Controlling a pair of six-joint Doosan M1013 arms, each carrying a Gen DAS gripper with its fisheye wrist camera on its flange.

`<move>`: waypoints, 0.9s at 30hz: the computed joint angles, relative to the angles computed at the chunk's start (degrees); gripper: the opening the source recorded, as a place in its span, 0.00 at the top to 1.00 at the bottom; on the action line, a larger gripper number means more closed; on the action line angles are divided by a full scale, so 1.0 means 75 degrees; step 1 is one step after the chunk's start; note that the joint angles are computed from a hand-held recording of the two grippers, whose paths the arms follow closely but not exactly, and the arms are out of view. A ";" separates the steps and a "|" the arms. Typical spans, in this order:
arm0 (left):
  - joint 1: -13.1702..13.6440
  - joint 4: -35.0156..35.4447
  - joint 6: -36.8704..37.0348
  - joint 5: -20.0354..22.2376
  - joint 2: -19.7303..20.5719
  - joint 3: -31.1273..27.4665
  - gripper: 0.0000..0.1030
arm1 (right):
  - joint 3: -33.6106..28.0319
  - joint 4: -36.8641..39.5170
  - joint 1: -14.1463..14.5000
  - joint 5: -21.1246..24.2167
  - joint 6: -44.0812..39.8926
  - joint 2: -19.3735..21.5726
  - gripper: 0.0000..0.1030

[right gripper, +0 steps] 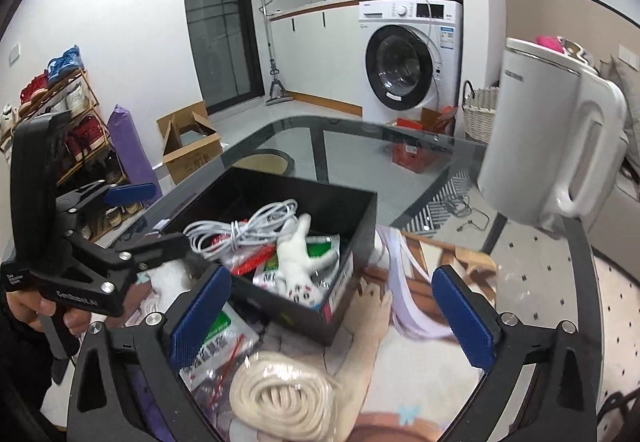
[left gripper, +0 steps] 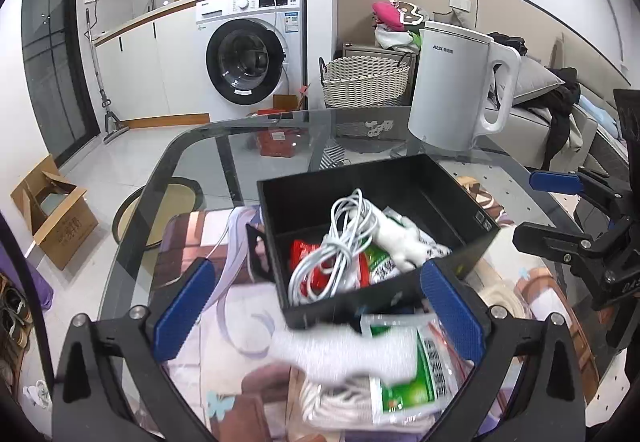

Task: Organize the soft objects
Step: 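Move the left tool to the white foam piece and the right tool to the bagged rope coil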

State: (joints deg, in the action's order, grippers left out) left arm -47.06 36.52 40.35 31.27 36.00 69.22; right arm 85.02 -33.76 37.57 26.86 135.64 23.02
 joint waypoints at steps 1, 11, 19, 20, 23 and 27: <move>-0.0013 0.0073 -0.0081 -0.0004 -0.0037 0.0060 0.00 | 0.0078 -0.0039 0.0027 0.0032 0.0064 -0.0047 0.01; -0.0196 0.0772 -0.0796 -0.0018 -0.0335 0.0658 0.00 | 0.0495 -0.0342 0.0239 0.0180 0.0535 -0.0273 0.01; -0.0238 0.0750 -0.0852 0.0027 -0.0350 0.0810 0.00 | 0.0671 -0.0122 0.0350 0.0235 0.0512 -0.0238 0.01; -0.0237 0.0705 -0.0847 0.0039 -0.0349 0.0824 0.00 | 0.0673 -0.0030 0.0356 0.0245 0.0428 -0.0226 0.01; -0.0234 0.0567 -0.0733 0.0017 -0.0349 0.0840 0.00 | 0.0709 0.0114 0.0382 0.0255 0.0323 -0.0208 0.01; -0.0245 0.0431 -0.0590 0.0006 -0.0351 0.0879 0.00 | 0.0693 0.0444 0.0373 0.0300 0.0060 -0.0157 0.01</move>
